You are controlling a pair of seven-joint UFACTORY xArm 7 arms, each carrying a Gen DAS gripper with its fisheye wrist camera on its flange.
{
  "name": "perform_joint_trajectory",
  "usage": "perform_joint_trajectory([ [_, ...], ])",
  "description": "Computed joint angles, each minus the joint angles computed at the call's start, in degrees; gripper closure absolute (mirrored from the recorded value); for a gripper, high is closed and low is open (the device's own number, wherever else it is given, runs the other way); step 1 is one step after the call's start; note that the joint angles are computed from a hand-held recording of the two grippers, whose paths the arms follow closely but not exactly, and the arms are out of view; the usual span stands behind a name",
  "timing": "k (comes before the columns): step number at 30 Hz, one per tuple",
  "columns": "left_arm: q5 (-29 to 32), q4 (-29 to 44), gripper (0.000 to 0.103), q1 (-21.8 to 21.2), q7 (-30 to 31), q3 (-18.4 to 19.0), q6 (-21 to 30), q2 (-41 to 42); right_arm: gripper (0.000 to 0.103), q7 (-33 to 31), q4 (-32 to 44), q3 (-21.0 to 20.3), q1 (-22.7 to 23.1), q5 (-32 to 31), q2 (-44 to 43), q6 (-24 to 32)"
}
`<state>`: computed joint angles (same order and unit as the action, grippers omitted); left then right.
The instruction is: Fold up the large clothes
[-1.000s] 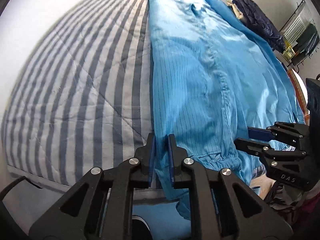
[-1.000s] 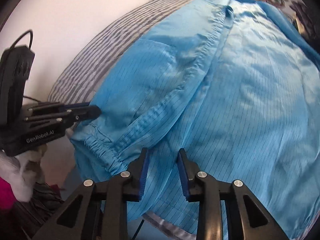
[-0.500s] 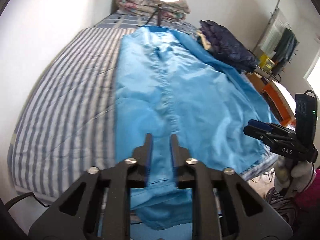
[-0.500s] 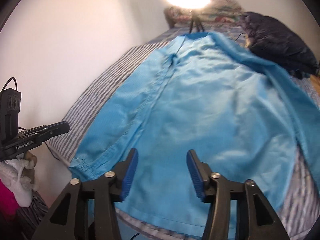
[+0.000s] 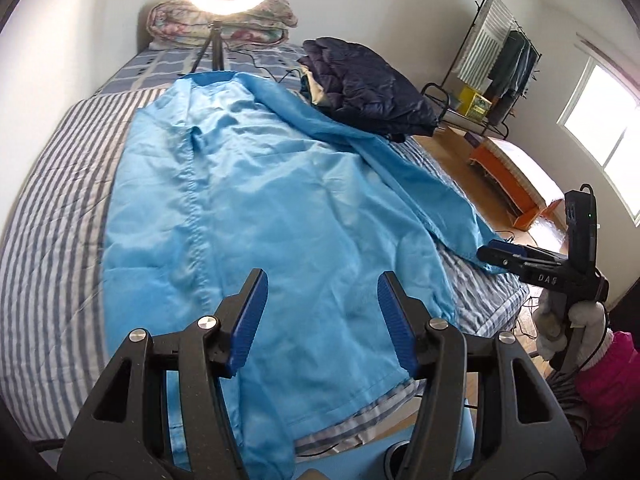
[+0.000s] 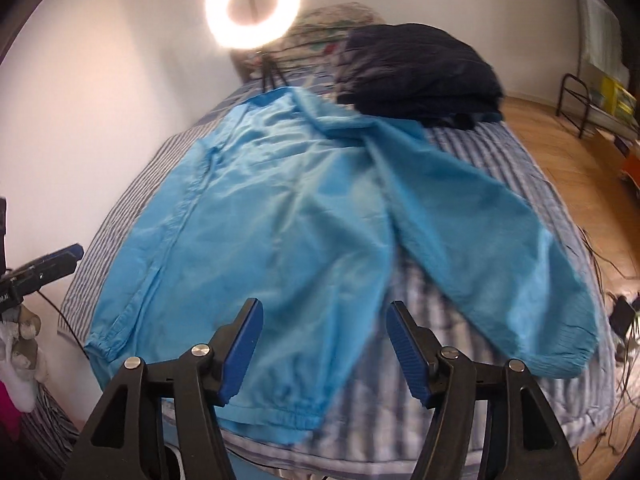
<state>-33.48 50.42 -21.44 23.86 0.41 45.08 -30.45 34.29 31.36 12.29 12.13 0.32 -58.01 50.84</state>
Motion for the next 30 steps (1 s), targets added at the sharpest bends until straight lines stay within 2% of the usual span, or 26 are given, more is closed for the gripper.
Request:
perform_joint_trajectory([
  [5,-1.9,0.7,0.044,-1.5,0.4,-0.6,-0.2,2.6,0.036,-3.3,-2.0,-5.4,-4.8,-3.2,-7.0,5.1],
  [8,-1.7,0.9,0.044,-1.3,-0.4,-1.5,-0.1,4.0,0.037,-5.9,-3.5,-8.7,-9.2,-5.0,-10.9,7.6],
  [12,-1.1,0.6,0.044,-1.3,-0.2,-2.3,0.0,4.9,0.039,-8.2,-6.0,-15.6,-16.2,-5.1,-15.3,8.6],
  [16,-0.6,0.1,0.044,-1.5,0.1,-2.8,0.1,5.1,0.044,-9.2,-8.0,-21.7,-23.2,-3.2,-14.7,7.9],
  [20,0.1,0.1,0.044,-1.5,0.1,-3.1,0.3,5.3,0.045,-10.4,-9.0,-23.6,-27.1,-1.1,-12.2,5.1],
  [27,0.2,0.6,0.044,-1.7,0.5,-3.4,0.9,6.3,0.045,-11.5,-9.8,-23.7,-30.2,1.9,-8.8,6.3],
  [28,0.2,0.6,0.044,-1.7,0.6,-3.4,0.9,6.4,0.052,-11.6,-9.8,-23.2,-30.5,1.8,-8.8,6.4],
  [29,0.1,0.7,0.044,-1.7,0.6,-3.4,1.0,6.5,0.069,-11.8,-9.9,-22.6,-30.5,1.9,-8.5,6.3],
  [30,0.1,0.7,0.044,-1.8,0.7,-3.5,1.0,6.6,0.077,-12.2,-9.8,-22.3,-30.1,2.1,-8.5,6.5],
])
